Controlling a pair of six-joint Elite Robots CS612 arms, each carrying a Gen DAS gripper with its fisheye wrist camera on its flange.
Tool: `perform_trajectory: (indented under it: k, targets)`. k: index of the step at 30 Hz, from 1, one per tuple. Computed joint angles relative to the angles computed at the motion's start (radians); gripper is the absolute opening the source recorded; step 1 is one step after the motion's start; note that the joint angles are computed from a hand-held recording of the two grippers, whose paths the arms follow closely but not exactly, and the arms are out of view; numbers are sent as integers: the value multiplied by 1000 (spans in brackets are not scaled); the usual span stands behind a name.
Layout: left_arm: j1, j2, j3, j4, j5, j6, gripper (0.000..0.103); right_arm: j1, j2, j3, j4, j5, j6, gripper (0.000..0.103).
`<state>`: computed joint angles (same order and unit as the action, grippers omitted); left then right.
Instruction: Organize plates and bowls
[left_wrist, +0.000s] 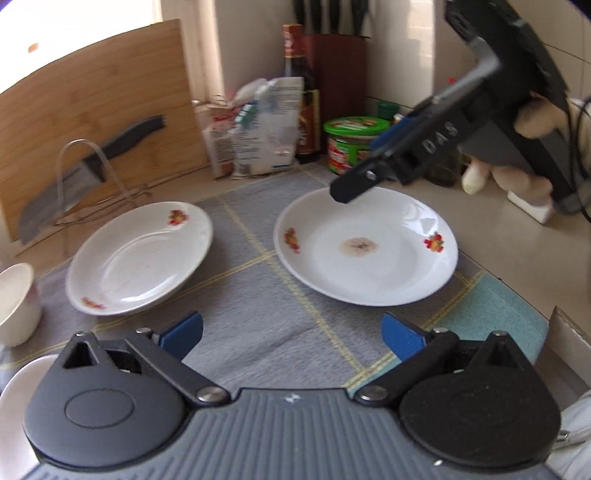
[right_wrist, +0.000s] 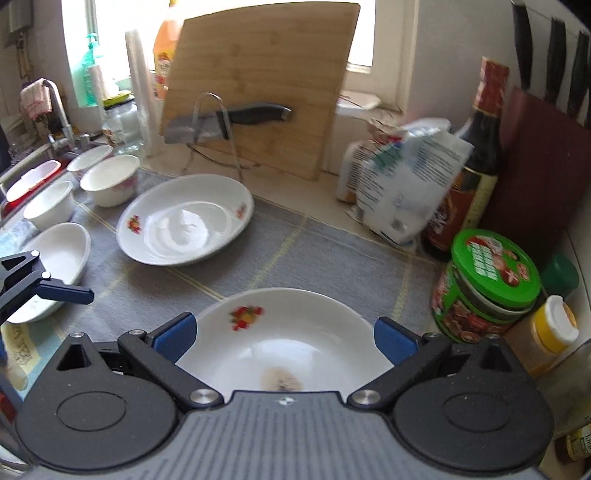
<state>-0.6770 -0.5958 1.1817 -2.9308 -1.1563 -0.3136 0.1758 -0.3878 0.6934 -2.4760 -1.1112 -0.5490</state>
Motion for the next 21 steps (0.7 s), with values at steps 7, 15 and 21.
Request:
perform_trajectory:
  k: [7,15,21]
  targets:
    - [-8,-69,126,-79,55,-36,102,30,-68,153,-138,34,42,103]
    - [-11,-148,275,-125,70,-24,102,82,-106,232,-176,6,145,103]
    - [-1,-191,368,-178,66,-26,102,116,-121,269,-172,-4,211,103]
